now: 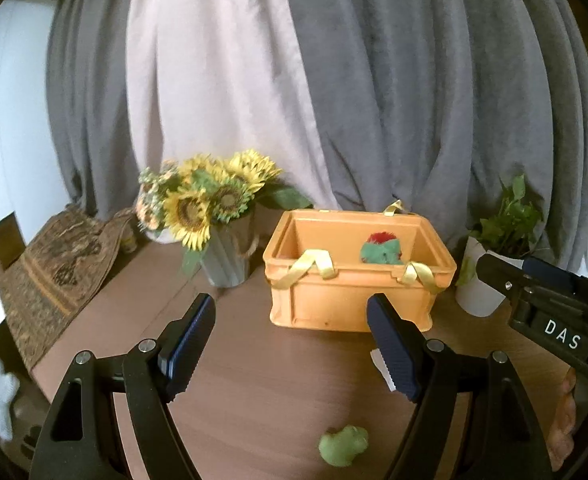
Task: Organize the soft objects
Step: 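Withdraw both tools from the crate toward the green frog toy and white napkin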
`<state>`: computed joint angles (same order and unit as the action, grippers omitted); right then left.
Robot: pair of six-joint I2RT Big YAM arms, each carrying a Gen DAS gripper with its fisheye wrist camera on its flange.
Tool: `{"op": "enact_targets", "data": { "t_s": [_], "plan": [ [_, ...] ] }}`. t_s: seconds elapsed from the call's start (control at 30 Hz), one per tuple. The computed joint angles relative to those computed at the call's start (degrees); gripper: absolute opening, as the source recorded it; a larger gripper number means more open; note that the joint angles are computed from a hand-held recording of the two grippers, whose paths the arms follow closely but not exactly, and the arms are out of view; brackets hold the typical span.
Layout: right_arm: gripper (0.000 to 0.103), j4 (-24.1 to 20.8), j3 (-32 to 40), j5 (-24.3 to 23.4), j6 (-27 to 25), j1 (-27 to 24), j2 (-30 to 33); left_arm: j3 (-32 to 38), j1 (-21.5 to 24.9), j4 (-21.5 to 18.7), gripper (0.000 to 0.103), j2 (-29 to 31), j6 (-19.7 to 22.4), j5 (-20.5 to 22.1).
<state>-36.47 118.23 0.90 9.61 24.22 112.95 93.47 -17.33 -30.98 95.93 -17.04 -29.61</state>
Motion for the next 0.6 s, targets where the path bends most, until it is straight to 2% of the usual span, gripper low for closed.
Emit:
{"op": "enact_targets", "data": {
  "t_s": [0.33,0.6],
  "plan": [
    [0.071,-0.1,-3.5,-9.7,-5.8,-2.9,-1.3,0.0,-5.0,-6.6,0.078,1.0,-10.6,-9.4],
    [0.071,-1.9,-3.6,-15.3,-10.2,-4.5,-0.3,0.5,-6.9,-10.8,0.079,2.8,-17.7,-10.5]
  ]
}}
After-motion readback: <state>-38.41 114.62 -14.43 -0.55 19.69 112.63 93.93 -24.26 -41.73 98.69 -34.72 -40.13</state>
